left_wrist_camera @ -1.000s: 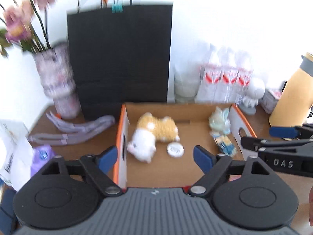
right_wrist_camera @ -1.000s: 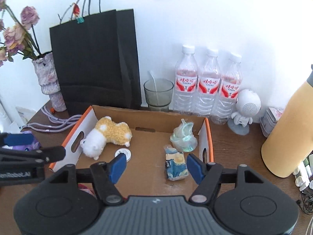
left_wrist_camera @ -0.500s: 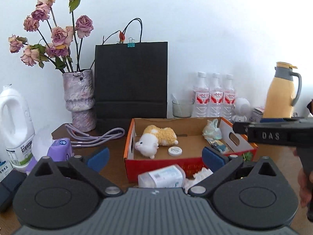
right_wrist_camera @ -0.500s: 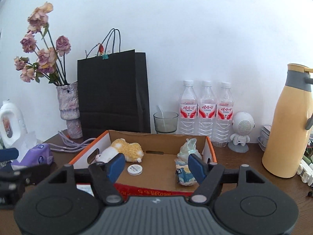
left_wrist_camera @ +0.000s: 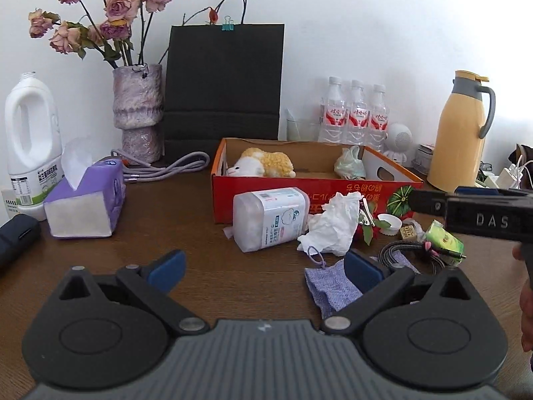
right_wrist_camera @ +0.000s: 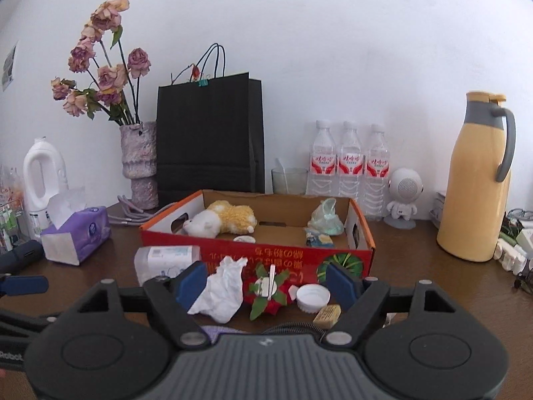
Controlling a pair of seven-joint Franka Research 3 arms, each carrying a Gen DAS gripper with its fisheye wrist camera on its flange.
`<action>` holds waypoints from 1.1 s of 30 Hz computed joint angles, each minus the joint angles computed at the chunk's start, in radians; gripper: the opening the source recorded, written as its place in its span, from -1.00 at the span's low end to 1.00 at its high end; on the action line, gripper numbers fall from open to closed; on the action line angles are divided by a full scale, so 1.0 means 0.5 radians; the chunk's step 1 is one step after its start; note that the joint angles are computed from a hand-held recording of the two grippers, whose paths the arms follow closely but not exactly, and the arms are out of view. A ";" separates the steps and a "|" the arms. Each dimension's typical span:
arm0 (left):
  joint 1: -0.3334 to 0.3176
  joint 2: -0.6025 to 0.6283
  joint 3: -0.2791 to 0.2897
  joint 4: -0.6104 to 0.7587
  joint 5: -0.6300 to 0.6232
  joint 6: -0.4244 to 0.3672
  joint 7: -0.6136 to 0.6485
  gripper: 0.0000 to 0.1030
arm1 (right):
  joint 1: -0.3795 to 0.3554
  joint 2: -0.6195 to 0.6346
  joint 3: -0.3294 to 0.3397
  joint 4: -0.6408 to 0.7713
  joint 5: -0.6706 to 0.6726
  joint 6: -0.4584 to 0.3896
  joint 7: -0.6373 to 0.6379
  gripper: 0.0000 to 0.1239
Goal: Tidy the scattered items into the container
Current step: 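Grasp the white plastic container with the left gripper while the right gripper grasps crumpled tissue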
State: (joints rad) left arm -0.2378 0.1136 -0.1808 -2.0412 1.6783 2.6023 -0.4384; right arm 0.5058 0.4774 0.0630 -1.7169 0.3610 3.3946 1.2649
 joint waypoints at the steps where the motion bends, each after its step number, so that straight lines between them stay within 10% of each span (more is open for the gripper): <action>1: 0.015 0.015 0.011 0.016 0.019 0.054 -0.019 1.00 | -0.022 0.010 0.021 0.005 -0.008 -0.024 0.006 0.23; 10: 0.107 0.274 0.133 0.350 -0.025 0.379 0.333 0.98 | -0.316 0.192 0.325 0.302 -0.133 -0.333 0.002 -0.05; 17: 0.228 0.652 0.250 0.793 -0.408 0.848 0.938 0.98 | -0.219 0.494 0.222 0.843 -0.148 -0.730 0.023 -0.20; 22: 0.512 0.798 -0.056 0.799 -1.227 0.982 1.744 0.51 | -0.157 0.717 0.174 1.234 -0.190 -0.976 -0.005 -0.44; 29: 0.385 0.653 0.083 0.613 -1.333 1.063 1.880 -0.02 | -0.087 0.753 0.118 1.317 -0.253 -1.016 0.037 -0.90; 33: -0.021 0.512 0.516 0.508 -1.074 0.999 1.446 -0.06 | -0.090 0.609 0.120 1.123 -0.227 -0.876 0.038 -0.93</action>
